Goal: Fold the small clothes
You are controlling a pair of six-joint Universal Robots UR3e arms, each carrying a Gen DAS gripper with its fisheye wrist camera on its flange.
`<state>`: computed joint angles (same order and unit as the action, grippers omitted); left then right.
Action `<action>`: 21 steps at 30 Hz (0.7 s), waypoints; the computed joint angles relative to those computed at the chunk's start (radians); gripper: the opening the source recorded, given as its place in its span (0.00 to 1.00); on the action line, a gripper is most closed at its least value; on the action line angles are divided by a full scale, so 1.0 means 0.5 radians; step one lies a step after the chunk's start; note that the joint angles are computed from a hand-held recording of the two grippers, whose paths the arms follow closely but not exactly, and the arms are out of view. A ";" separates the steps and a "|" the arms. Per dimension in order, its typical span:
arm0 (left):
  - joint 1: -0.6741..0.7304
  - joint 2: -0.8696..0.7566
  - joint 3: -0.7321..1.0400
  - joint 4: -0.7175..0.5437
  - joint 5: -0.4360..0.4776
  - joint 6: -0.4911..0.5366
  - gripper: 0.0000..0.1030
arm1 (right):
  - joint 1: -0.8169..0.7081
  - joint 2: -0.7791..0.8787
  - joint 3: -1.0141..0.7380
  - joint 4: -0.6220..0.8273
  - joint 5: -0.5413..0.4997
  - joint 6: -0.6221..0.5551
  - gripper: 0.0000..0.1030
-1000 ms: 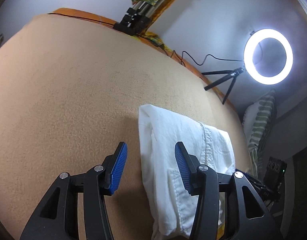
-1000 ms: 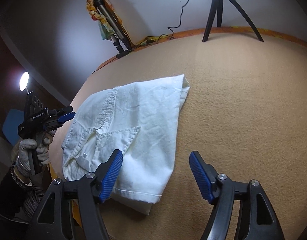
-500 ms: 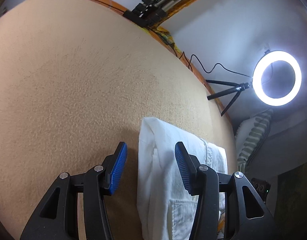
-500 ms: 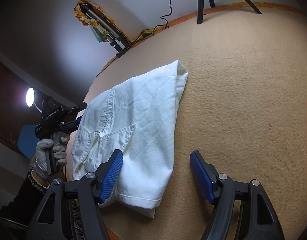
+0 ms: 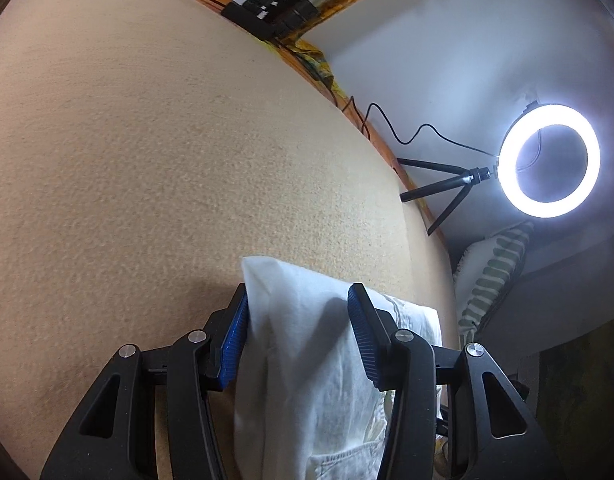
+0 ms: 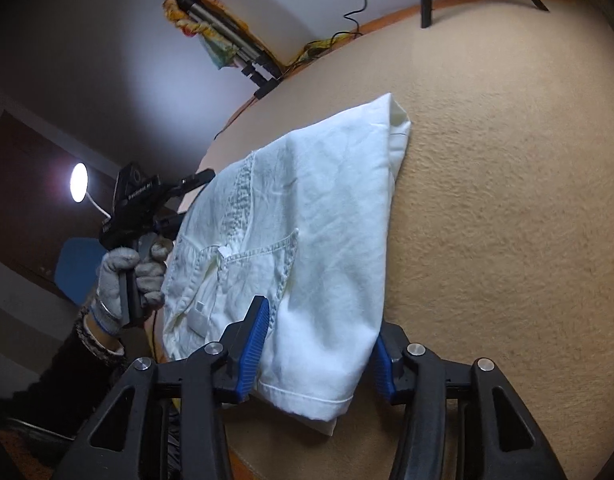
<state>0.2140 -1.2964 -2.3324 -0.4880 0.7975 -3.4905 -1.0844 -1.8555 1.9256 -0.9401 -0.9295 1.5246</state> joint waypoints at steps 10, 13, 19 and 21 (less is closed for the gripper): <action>-0.343 -0.096 0.170 0.118 0.459 0.024 0.26 | -0.047 -0.456 0.145 -0.069 -0.011 0.000 0.26; -0.483 -0.074 0.224 0.140 0.670 0.069 0.21 | -0.067 -0.708 0.193 -0.089 -0.006 -0.009 0.19; -0.682 -0.027 0.276 0.208 0.927 0.125 0.16 | -0.120 -1.188 0.228 -0.022 0.029 -0.063 0.10; -0.722 -0.002 0.285 0.216 0.970 0.138 0.15 | -0.150 -1.264 0.202 0.041 0.036 -0.084 0.09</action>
